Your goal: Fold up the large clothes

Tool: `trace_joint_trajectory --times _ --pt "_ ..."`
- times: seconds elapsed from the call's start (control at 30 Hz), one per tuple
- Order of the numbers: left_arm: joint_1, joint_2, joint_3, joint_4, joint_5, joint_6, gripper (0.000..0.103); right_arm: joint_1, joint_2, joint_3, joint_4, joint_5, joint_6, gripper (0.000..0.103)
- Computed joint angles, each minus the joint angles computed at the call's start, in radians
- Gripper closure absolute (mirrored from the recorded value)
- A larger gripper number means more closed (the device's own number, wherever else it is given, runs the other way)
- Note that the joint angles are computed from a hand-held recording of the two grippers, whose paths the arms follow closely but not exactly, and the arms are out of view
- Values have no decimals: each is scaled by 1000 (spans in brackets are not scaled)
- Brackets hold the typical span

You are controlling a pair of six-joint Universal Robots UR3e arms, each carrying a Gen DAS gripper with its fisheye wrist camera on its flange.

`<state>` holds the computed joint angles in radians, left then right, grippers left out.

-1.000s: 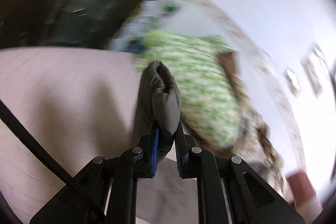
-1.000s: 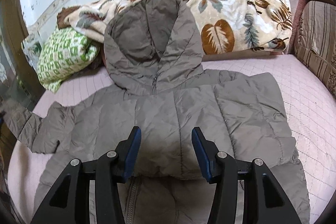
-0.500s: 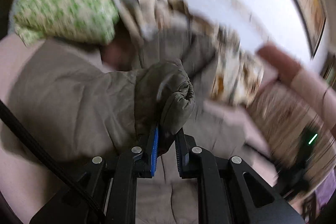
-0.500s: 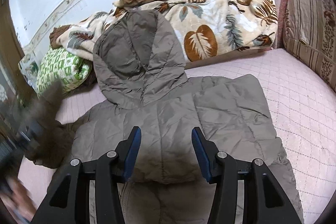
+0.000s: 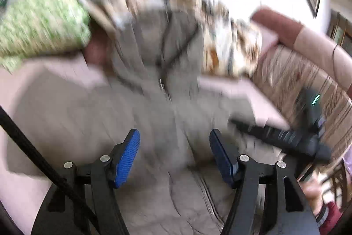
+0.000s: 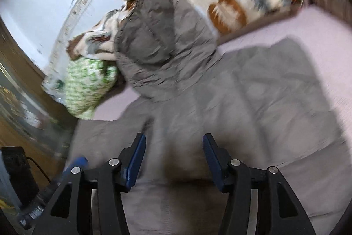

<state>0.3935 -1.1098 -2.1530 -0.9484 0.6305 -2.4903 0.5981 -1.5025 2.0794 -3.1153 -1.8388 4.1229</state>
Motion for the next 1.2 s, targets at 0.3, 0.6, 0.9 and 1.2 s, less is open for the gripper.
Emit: trace_joint_trajectory --times 0.3,0.6,0.9,1.2 --pt "306 -327 126 418 135 -414 24 -45 296 -95 -313 318 128 43" --pt "304 -592 332 159 232 -401 24 -14 416 -264 -215 308 77 81" --pt "222 -512 255 209 248 -349 24 106 126 -267 213 -260 -15 86" --pt "33 -535 218 325 379 -340 24 87 35 -266 533 -400 24 86"
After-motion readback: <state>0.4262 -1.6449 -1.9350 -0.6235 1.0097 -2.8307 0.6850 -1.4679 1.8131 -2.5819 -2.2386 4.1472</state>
